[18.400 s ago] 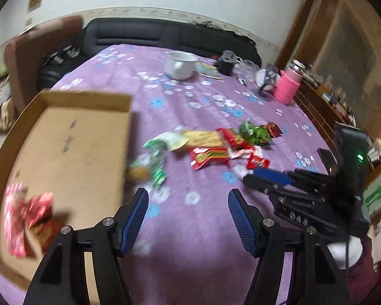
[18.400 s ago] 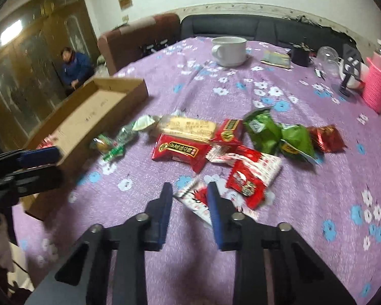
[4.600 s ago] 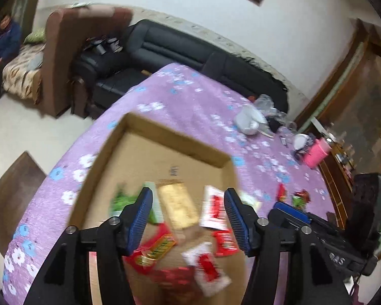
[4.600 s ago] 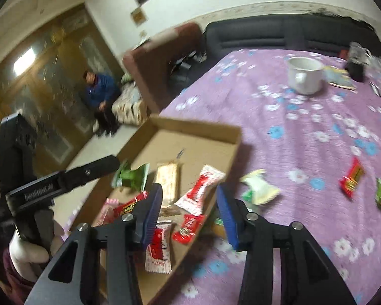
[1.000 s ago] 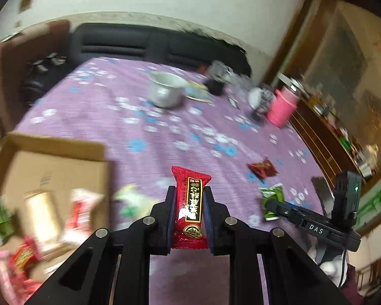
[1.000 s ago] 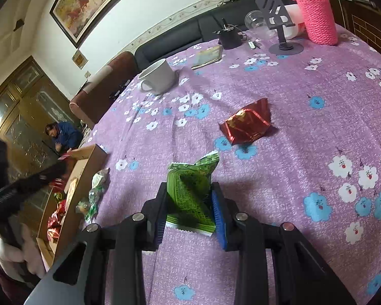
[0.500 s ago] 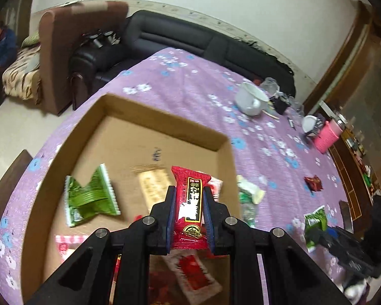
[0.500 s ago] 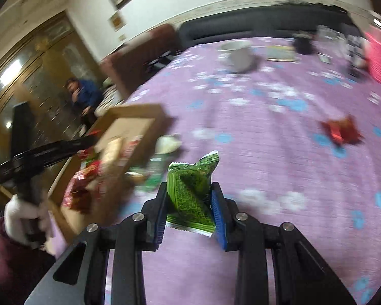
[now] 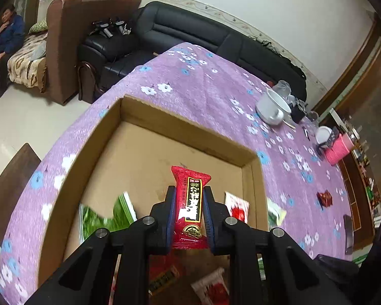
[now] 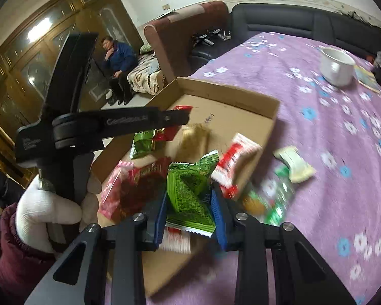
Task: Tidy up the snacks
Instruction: 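Carry both snacks into the cardboard box and open both tools, then grasp the white wafer pack with the right tool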
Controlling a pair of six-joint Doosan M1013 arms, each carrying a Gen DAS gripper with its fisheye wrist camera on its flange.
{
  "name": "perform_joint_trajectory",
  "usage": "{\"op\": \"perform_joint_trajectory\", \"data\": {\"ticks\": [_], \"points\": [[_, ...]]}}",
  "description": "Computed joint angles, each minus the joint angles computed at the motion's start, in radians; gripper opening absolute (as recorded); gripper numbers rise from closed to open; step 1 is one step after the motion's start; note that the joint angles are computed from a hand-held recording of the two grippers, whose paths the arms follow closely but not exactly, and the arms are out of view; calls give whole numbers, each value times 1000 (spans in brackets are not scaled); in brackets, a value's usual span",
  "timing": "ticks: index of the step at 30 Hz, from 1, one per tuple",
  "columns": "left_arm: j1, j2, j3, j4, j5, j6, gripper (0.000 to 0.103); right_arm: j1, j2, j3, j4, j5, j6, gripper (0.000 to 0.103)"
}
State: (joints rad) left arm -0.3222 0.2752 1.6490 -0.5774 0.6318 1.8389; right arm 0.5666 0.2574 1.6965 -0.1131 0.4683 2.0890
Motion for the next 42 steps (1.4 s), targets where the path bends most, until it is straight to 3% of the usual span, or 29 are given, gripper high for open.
{"op": "perform_joint_trajectory", "data": {"ticks": [8,10,12,15,20,24,30,34,35,36,42], "points": [[14,31,-34,4,27,-35,23,-2,92,-111,-139,114,67,31],[22,32,-32,-10,28,-44,36,-5,97,-114,-161,113,84,32],[30,27,-24,-36,20,-39,59,-6,92,-106,-202,94,130,34],[38,9,-9,-70,-2,-14,63,-17,64,-81,-203,56,154,44],[50,-39,26,-170,-11,63,69,-50,-4,-19,-248,7,254,46],[56,-101,91,-325,-30,213,82,-85,-35,29,-247,38,291,46],[48,-158,172,-443,-42,300,84,-104,-16,38,-161,42,257,46],[32,-175,198,-466,-49,306,84,-92,20,9,-209,90,264,46],[27,-180,203,-467,-56,306,84,-90,28,2,-206,106,252,44],[21,-184,207,-464,-64,305,84,-88,31,0,-211,127,250,28],[-8,-193,214,-447,-56,326,84,-61,-10,55,-309,173,306,28]]}}
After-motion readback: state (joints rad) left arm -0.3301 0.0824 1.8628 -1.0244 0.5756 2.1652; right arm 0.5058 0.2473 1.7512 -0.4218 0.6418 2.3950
